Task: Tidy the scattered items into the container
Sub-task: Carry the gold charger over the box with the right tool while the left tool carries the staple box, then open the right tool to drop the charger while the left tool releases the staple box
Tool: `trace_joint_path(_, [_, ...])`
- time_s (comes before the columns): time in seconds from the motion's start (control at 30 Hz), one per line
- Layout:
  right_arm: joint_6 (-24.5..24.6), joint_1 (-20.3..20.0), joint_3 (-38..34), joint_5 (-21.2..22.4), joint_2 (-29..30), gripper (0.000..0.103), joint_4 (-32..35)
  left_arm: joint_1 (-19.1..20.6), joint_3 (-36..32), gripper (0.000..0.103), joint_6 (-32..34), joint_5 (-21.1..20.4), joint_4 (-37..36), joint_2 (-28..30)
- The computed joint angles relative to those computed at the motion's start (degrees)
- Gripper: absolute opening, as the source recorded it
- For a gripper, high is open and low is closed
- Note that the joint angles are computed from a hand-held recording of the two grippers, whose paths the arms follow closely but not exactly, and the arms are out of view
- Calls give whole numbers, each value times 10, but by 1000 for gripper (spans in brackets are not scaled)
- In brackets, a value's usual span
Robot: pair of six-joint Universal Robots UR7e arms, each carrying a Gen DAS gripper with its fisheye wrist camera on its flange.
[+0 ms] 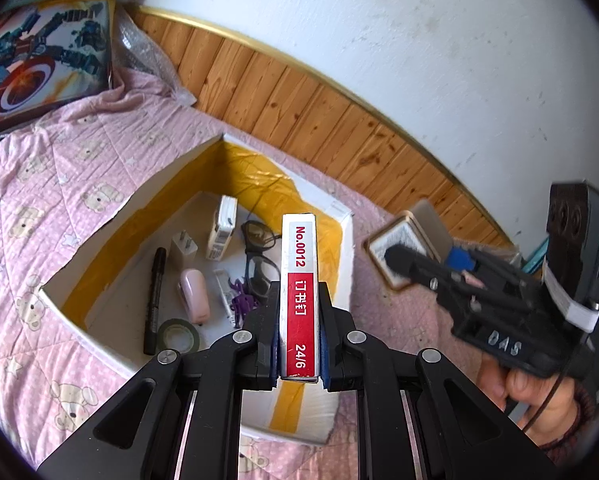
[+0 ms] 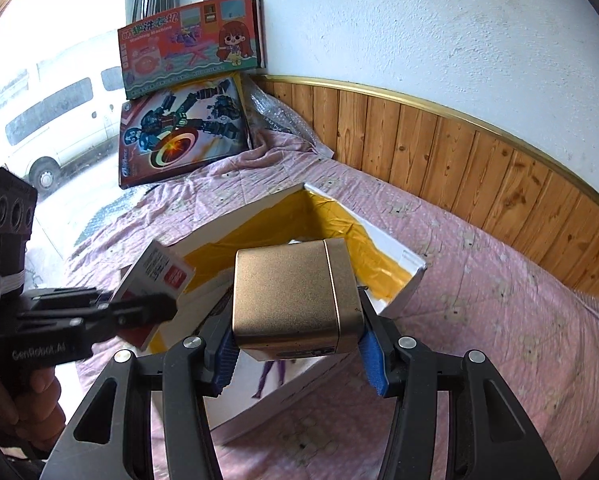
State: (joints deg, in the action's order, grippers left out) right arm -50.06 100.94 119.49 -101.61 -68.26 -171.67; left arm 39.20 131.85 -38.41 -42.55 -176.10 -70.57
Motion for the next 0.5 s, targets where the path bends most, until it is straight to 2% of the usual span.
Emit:
trace_joint_path(0.23, [-22,2,-63,-34,64,53,8,31,-32,15,-12,-29,58,17])
trace_joint_path(0.5, [-70,-2,-122,-87,134,53,11,65,-62,15,-42,-61,141,27])
